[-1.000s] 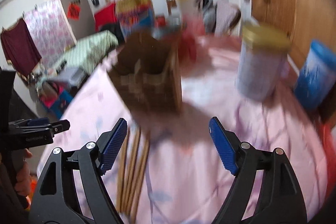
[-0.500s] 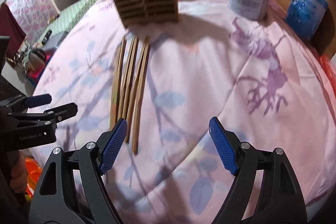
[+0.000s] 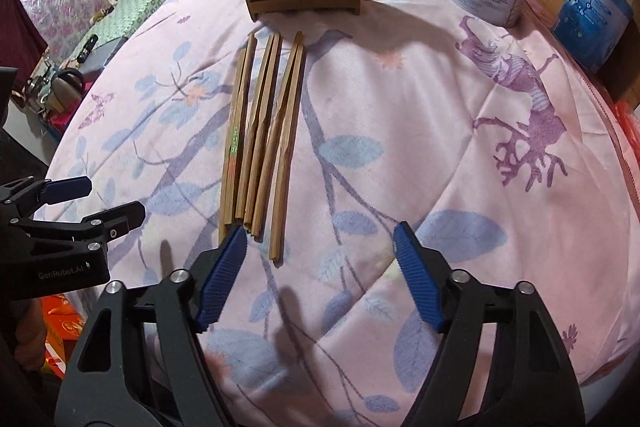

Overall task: Organize utensils
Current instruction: 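Open the right tool and move it back to the chopstick pile, then lower the right tool and close it on one bamboo chopstick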

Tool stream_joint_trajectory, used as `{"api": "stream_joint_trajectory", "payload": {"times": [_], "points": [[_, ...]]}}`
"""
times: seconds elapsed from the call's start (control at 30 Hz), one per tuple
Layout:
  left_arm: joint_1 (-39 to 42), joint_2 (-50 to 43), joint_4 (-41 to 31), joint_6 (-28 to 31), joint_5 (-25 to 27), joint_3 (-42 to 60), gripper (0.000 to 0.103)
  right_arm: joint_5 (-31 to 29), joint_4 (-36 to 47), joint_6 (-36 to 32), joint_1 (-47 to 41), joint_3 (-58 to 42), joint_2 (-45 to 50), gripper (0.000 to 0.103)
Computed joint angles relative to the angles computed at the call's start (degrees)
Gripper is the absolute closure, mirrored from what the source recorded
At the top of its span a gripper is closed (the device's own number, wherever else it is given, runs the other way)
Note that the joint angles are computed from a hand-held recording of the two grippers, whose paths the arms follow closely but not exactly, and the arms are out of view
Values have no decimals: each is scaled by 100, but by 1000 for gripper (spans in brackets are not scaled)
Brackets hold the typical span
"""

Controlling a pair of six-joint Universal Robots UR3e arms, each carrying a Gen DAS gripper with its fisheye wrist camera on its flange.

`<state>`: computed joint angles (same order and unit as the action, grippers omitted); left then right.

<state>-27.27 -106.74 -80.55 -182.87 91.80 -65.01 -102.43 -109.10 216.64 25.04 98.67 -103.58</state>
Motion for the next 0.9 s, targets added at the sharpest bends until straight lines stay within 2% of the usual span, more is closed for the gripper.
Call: {"api": "stream_joint_trajectory", "payload": {"times": [0.4, 0.57, 0.8, 0.9], "points": [[-22, 119, -21, -309, 183, -295, 18, 261, -459, -535, -44, 203, 145, 44], [-78, 54, -68, -379, 267, -191, 18, 256, -803, -782, -119, 364, 243, 54], [-278, -199, -127, -461, 284, 127, 18, 238, -544, -786, -676, 694, -312, 60], [-405, -377, -154, -488, 236, 314, 18, 556, -408, -808, -1055, 922, -732, 60]]}}
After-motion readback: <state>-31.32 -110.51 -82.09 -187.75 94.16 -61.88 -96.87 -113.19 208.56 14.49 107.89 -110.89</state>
